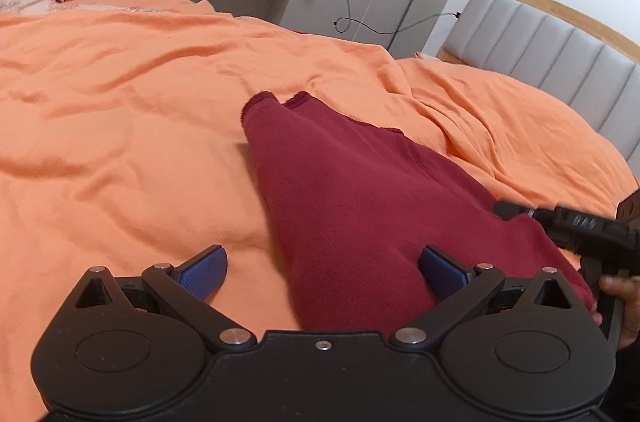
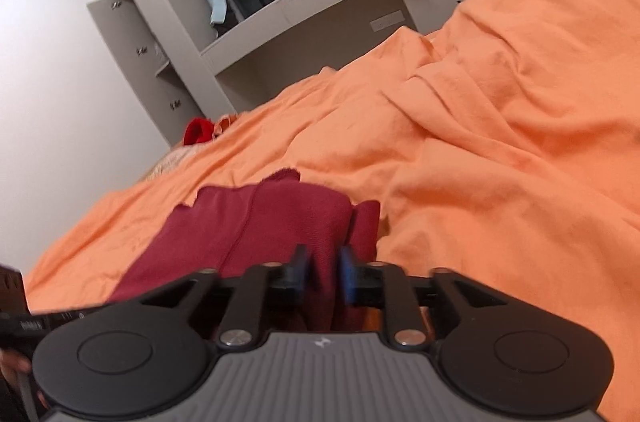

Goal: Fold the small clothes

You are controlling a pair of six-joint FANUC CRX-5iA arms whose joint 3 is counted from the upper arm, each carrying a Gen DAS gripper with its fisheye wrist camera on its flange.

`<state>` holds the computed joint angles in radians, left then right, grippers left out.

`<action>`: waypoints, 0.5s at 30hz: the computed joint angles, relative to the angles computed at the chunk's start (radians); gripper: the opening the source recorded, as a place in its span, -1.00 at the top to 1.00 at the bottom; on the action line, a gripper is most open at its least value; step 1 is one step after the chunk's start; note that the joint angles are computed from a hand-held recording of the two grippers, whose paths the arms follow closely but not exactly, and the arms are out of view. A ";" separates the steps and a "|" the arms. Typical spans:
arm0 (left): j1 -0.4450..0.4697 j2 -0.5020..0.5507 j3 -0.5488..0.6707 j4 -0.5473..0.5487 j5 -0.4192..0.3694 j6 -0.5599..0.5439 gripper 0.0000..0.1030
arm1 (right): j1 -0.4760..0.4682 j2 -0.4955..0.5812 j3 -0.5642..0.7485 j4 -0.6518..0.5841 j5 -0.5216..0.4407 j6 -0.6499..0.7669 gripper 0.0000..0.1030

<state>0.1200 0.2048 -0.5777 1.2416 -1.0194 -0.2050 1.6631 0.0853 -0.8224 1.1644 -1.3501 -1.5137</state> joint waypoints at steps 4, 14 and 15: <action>-0.013 -0.015 -0.017 0.000 0.023 -0.034 -0.99 | -0.003 -0.001 -0.001 -0.006 0.002 -0.028 -0.40; -0.021 -0.017 -0.024 0.005 0.040 -0.040 -0.99 | -0.060 -0.001 -0.039 0.098 0.108 -0.128 0.23; -0.022 -0.018 -0.025 0.005 0.041 -0.039 -0.99 | -0.061 0.000 -0.037 0.099 0.108 -0.122 0.25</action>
<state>0.0985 0.1870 -0.6022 1.2461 -0.9785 -0.2441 1.6022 0.0853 -0.8596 1.2631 -1.2422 -1.6360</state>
